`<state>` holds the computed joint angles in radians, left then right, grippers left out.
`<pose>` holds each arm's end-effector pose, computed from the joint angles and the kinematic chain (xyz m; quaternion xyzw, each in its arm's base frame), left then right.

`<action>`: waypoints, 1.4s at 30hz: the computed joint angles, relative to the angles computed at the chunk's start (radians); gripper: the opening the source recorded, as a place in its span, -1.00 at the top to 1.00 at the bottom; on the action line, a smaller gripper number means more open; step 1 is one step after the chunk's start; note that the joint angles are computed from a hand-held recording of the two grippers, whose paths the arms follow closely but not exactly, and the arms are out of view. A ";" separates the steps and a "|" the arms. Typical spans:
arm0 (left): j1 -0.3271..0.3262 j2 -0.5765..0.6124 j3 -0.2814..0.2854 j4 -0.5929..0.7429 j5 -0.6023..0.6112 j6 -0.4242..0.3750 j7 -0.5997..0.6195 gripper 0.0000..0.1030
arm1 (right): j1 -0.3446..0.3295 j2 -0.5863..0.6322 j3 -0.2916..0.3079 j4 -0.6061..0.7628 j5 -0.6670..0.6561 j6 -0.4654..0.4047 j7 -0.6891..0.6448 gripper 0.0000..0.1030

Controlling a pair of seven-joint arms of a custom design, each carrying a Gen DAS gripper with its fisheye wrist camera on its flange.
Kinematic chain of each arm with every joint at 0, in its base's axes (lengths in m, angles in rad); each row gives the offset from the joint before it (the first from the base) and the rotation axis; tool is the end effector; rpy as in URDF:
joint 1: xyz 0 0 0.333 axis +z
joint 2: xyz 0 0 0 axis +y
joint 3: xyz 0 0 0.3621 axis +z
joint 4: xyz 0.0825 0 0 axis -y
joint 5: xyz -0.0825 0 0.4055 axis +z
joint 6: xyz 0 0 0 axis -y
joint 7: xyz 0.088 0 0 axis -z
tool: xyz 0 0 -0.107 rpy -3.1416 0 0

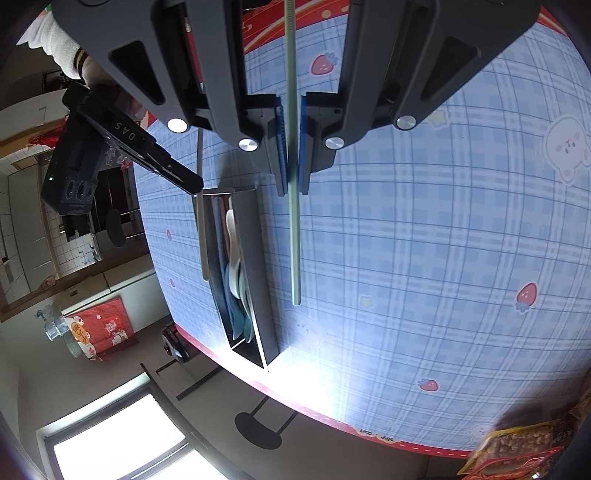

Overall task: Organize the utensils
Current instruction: 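Lower both chopsticks into the tray and open both grippers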

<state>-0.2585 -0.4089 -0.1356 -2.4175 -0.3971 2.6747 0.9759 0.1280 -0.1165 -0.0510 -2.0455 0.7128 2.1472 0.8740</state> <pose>0.4347 -0.1761 0.5677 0.8049 -0.4843 0.3424 0.0170 0.5575 0.0692 0.5615 -0.7967 0.5062 0.0537 0.3258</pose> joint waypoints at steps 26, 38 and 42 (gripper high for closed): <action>0.070 0.525 -0.060 0.514 0.148 -0.006 -0.135 0.81 | -0.073 0.321 0.069 0.367 -0.058 0.024 0.117 0.88; 0.052 0.637 -0.055 0.646 0.317 -0.086 -0.241 0.80 | -0.080 0.392 0.097 0.430 -0.110 0.029 0.164 0.88; 0.051 0.650 -0.054 0.655 0.324 -0.092 -0.256 0.80 | -0.082 0.416 0.103 0.458 -0.116 0.023 0.183 0.88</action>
<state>-0.2070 0.2412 -0.1897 -1.7624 -0.0730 2.5830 0.7200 0.0458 0.2991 0.0518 -1.5880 0.5965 2.1697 1.0574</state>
